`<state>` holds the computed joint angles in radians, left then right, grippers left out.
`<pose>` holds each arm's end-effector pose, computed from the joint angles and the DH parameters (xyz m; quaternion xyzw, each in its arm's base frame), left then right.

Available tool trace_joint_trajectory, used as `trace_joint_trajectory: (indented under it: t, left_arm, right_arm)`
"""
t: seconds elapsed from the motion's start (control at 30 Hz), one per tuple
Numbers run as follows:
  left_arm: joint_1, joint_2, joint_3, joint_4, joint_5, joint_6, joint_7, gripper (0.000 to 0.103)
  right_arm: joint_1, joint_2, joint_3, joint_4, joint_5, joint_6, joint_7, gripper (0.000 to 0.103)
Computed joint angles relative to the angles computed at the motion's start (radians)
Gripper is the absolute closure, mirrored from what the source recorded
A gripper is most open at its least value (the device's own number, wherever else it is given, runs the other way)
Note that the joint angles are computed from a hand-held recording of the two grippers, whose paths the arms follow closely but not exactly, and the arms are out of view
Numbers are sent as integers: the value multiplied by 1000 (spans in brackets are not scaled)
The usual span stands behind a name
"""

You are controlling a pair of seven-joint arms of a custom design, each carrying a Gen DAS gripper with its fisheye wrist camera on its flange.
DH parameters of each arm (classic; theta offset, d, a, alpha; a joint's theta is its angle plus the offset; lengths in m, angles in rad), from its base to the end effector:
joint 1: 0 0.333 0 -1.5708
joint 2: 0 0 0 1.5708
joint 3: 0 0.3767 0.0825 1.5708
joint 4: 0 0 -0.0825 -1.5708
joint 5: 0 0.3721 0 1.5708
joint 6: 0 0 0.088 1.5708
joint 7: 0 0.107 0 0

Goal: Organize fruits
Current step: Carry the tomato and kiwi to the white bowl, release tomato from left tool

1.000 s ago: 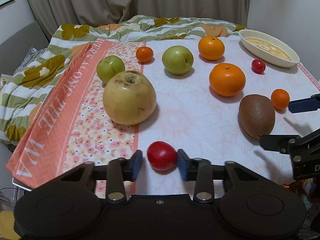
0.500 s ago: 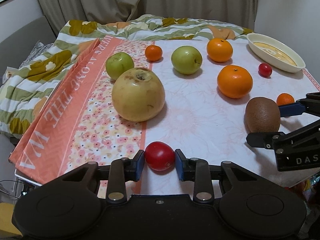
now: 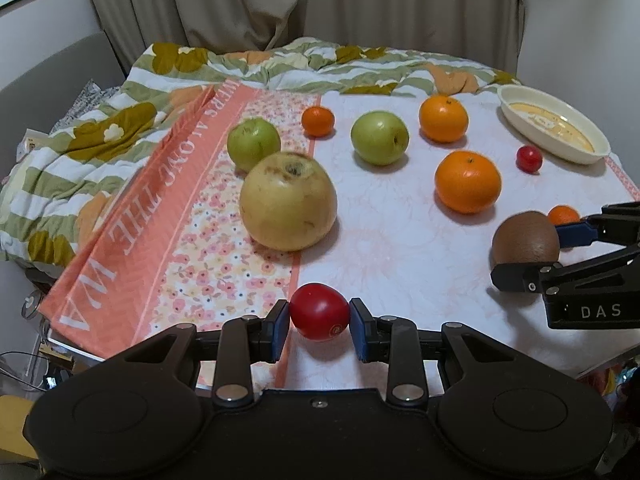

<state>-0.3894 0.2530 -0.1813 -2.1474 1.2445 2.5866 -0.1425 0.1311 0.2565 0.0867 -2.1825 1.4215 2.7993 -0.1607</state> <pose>0.4840 -0.3258 0.3640 -0.7016 0.6231 -0.1980 0.2834 0.5652 0.0755 0.3503 -0.8347 0.4182 -0.1208 0.3374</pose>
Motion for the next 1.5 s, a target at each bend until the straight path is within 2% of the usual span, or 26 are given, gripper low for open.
trace_joint_trajectory:
  t: [0.57,0.77,0.93,1.07,1.23,1.37,1.5]
  left_arm:
    - [-36,-48,-36,82,1,-43,30,67]
    - [-44,-21,-30,174,19,-5,54,67]
    - [-52,45,-10,290,23,51,105,67]
    - [-58,130,16,412,-23,119,213,67]
    - [-50,260,29,589,-146,197,418,67]
    - [-12,394,-23,772,-315,211,661,67]
    - [12,546,-91,994,-475,145,913,67]
  right_arm:
    - [-35,-157,-72,-58,99,-68,-2,27]
    - [-61,-202,-106,-42,88,-76,13,27]
    - [-91,-193,-127,13,73,-74,23,27]
    - [-117,-155,-134,80,74,-66,34,27]
    - [-147,-77,-125,185,78,-32,47,27]
    - [-168,3,-108,289,16,3,120,27]
    - [-193,87,-82,388,-67,31,200,27]
